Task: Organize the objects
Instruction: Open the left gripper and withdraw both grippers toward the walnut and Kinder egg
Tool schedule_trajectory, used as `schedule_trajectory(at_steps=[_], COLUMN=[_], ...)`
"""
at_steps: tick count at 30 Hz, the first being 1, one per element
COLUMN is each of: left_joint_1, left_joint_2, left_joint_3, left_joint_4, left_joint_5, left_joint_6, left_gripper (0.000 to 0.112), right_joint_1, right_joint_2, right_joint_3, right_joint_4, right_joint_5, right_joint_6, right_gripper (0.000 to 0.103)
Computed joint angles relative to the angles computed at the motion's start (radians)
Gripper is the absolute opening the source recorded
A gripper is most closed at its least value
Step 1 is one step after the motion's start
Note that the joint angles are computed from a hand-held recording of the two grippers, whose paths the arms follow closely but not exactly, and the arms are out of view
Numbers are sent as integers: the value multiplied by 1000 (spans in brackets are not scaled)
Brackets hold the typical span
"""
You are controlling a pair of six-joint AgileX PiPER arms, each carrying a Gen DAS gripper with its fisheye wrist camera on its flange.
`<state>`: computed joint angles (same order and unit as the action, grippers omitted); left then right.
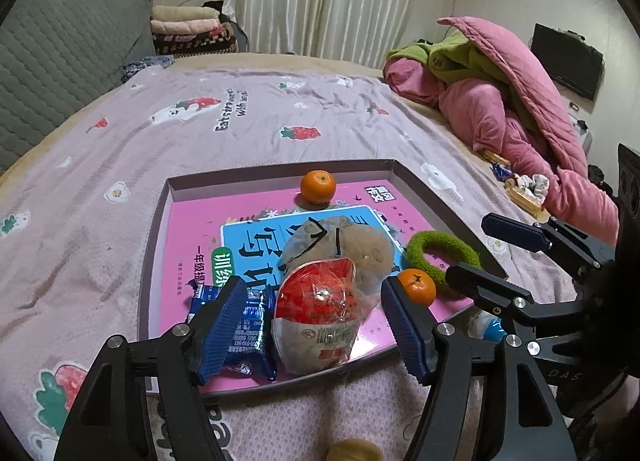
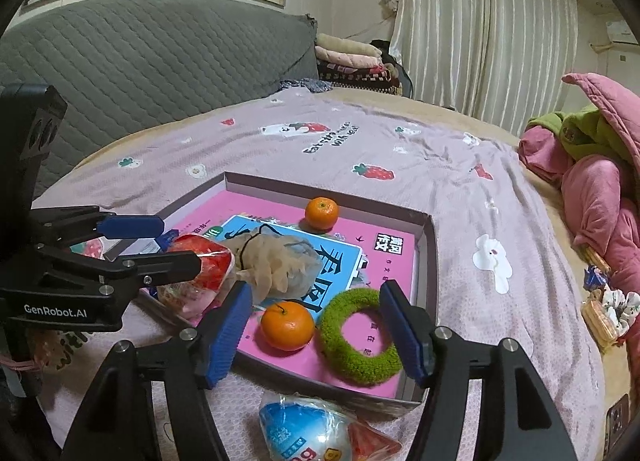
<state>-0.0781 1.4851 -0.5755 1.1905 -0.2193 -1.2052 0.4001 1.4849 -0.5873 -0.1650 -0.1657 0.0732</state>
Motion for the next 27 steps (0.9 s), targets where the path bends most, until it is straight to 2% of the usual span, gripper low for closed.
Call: schedule_trajectory(at_steps=[5,12,15,20,22,23,27], left_joint_1=[11,38,42,39,34,33,4], left_joint_2=[-35,-92,-113,-151,-166,-175,-189], left_joint_3=[24,76,105,158,177,188,217], left_joint_4=[3,11,-27,-68,-83,-59,-121], left_joint_5=[-4,-20,-24,-21,-20,-23,-4], left_joint_6=[9,29,70,107,120,100,172], left_gripper=[72,72,72,72,72,72,72], right_joint_1=[12,7,19,29,39,41,37], right_joint_2=[-29,-74,-86,-119,-130,-135,-142], right_joint_3=[44,101,126,166,183,189,211], right_joint_4=[89,51,142,177,236,249,252], right_joint_5=[-48,-78,-93,-100,-106,-105,-105], right_joint_6=[-94,-57,-142,-158,-211,-222,-217], right_gripper=[66,69,69,69,69,69,69])
